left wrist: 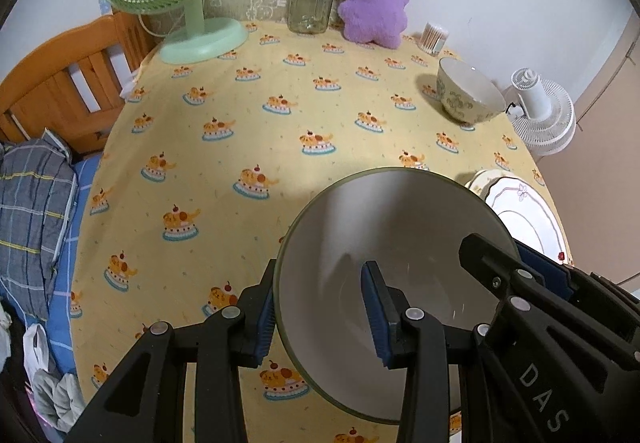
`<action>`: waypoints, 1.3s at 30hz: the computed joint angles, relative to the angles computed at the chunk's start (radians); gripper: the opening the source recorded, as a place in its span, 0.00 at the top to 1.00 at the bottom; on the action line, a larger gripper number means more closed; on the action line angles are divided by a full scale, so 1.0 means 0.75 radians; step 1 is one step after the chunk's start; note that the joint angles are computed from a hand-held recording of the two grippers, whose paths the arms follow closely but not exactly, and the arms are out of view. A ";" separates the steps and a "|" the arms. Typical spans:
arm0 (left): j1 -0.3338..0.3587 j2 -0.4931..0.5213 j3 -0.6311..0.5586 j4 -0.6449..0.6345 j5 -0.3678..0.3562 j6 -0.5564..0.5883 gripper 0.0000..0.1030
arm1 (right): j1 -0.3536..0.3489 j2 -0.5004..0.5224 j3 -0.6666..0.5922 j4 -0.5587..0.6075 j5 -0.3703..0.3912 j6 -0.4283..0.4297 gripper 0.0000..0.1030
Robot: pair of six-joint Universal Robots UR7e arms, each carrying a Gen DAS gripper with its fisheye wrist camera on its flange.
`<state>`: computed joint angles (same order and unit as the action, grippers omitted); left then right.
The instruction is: Organize plates and bowls
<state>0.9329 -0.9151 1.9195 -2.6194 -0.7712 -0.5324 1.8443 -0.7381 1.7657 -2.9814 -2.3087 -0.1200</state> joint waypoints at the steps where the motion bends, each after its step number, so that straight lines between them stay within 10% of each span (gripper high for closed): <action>1: 0.004 0.002 -0.002 0.004 -0.005 -0.004 0.63 | -0.001 0.002 -0.001 0.003 -0.001 -0.001 0.71; 27: 0.028 0.061 -0.071 0.154 -0.040 -0.004 0.60 | -0.051 0.045 -0.024 0.027 -0.050 -0.016 0.71; 33: 0.019 0.041 -0.054 0.152 -0.029 -0.005 0.40 | -0.068 0.019 0.013 -0.010 0.072 -0.001 0.43; 39: -0.011 0.009 -0.015 0.123 -0.030 0.035 0.35 | -0.063 -0.017 0.060 -0.023 0.112 0.051 0.41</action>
